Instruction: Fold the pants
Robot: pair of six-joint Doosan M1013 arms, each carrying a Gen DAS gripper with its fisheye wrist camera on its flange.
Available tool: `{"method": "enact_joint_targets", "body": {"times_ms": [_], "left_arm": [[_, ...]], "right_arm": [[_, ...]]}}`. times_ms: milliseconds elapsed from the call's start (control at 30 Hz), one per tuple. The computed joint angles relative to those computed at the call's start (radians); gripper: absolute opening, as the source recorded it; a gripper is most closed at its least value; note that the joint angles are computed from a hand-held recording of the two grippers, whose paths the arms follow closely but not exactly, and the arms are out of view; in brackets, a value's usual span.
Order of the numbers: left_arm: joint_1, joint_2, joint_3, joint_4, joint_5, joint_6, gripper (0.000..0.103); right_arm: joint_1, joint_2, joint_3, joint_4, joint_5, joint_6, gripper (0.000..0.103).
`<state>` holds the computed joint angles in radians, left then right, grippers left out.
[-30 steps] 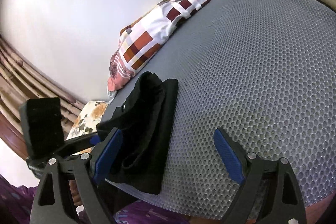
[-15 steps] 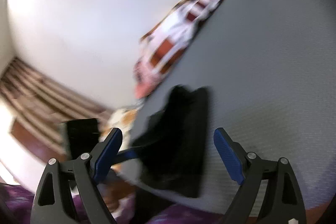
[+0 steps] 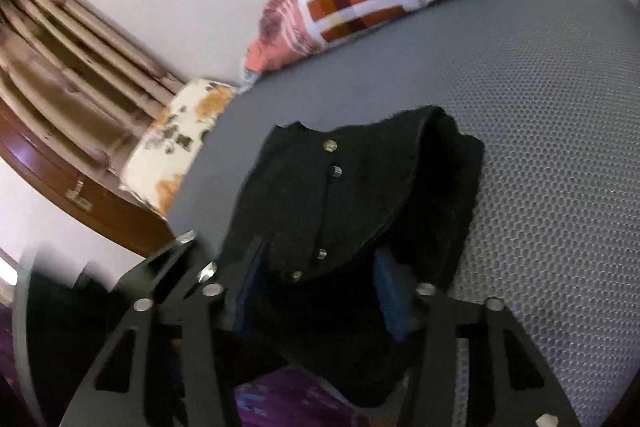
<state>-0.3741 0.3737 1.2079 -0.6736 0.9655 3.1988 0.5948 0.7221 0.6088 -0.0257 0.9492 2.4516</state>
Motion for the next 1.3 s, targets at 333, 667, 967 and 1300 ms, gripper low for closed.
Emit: {"method": "enact_joint_targets", "body": {"times_ms": [333, 667, 967, 1300], "left_arm": [[0.064, 0.048, -0.108, 0.004, -0.034, -0.347, 0.094], [0.166, 0.136, -0.266, 0.165, 0.083, -0.741, 0.095], [0.189, 0.13, -0.248, 0.176, 0.089, -0.725, 0.095], [0.182, 0.131, -0.238, 0.185, 0.097, -0.687, 0.095]], "right_arm": [[0.003, -0.142, 0.291, -0.035, -0.257, 0.209, 0.033], [0.028, -0.081, 0.176, -0.086, -0.134, 0.229, 0.019], [0.06, -0.106, 0.192, -0.157, -0.145, 0.407, 0.013], [0.048, -0.146, 0.338, -0.118, -0.308, 0.551, 0.015]]}}
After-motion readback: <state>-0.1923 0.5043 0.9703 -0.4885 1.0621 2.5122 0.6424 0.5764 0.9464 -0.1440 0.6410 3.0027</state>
